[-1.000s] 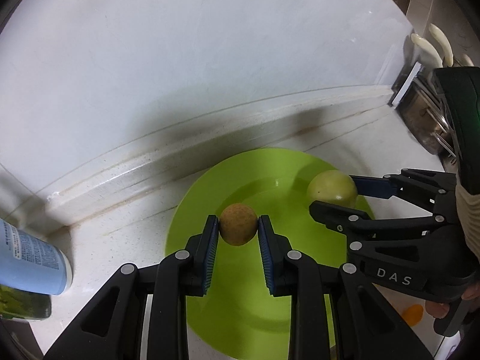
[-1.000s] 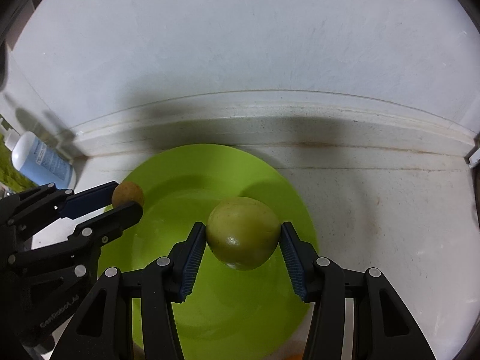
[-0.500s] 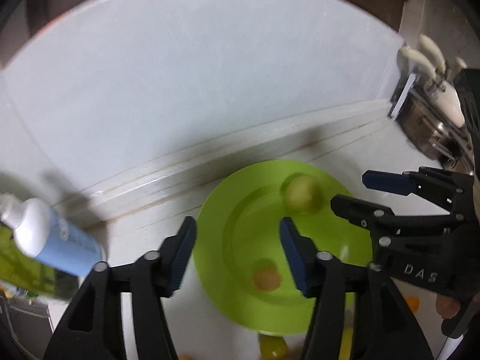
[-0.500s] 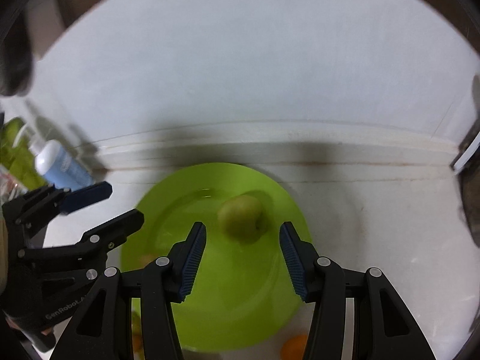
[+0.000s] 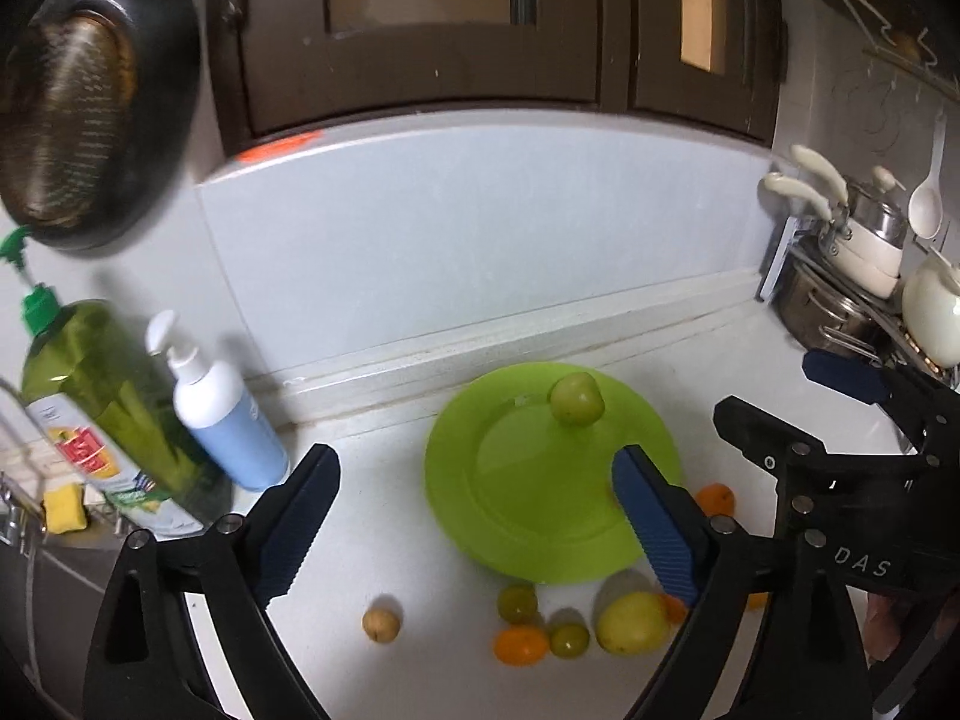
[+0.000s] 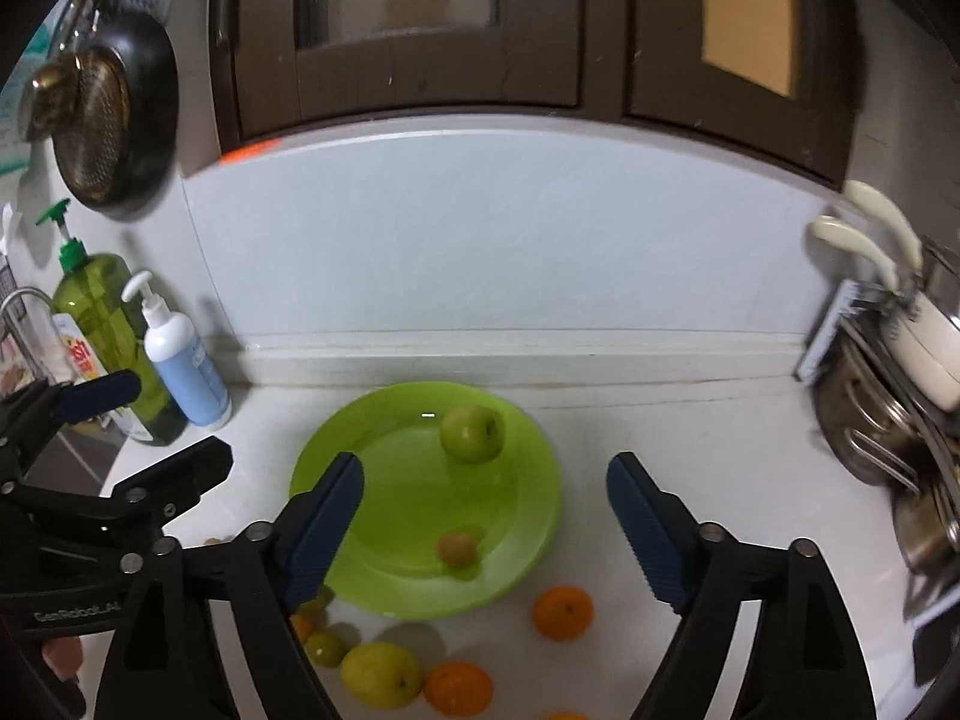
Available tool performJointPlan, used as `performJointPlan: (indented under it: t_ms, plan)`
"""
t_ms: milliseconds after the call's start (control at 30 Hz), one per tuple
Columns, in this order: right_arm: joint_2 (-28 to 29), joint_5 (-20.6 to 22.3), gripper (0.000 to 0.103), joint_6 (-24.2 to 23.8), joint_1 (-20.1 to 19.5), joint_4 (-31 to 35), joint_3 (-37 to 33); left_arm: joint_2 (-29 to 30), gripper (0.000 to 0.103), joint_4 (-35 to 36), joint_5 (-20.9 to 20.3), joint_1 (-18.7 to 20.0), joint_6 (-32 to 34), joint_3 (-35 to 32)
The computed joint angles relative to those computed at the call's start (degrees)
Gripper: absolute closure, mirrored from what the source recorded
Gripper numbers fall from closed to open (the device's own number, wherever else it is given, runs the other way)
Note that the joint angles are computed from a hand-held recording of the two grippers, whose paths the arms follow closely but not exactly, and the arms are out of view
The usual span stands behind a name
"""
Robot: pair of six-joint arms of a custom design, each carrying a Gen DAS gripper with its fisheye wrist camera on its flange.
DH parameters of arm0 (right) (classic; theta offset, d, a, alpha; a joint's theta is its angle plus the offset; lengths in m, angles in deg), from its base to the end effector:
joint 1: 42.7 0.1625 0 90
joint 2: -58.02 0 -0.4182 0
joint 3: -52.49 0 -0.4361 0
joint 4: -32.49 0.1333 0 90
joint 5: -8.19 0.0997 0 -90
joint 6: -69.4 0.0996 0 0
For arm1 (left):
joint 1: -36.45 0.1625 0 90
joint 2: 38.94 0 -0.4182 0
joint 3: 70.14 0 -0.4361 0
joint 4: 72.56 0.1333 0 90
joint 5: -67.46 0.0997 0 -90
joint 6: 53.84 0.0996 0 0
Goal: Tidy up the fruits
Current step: 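Lift both tools away from the plate and back toward the remaining fruits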
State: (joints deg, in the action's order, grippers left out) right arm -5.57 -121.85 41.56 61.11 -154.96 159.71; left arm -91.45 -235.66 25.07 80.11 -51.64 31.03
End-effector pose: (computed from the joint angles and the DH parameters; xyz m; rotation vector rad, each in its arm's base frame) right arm 0.2157 -0.5876 0.2716 0.3955 -2.1660 0.9943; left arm -0.3355 -0.6061 0.1470 0.7717 2.2652 -0.8730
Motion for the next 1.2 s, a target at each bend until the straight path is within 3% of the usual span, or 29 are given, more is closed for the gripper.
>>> performJointPlan:
  t_ms: [367, 500, 800, 1000, 1200]
  plan:
    - [-3.87, -4.82, 0.018, 1.80, 2.69, -8.31, 8.13, -4.73, 0.000, -5.93, 5.10, -5.13, -1.80, 9.55]
    - [-6.02, -6.75, 0.014, 3.17, 3.09, -10.20, 11.12, -6.21, 0.000, -5.72, 4.32, -6.08, -3.97, 11.99]
    - [-9.69, -8.49, 0.014, 7.11, 2.70, -12.35, 17.67, -6.77, 0.000, -11.12, 1.82, -7.52, -1.42, 16.54]
    - [-11.61, -8.19, 0.014, 11.62, 1.14, -9.01, 20.58, -5.92, 0.000, -14.81, 0.09, -7.86, 2.29, 18.50]
    - [-11.96, -9.77, 0.014, 13.30, -0.45, -7.89, 22.19, -5.25, 0.000, -11.47, -1.46, -6.92, 0.67, 19.48]
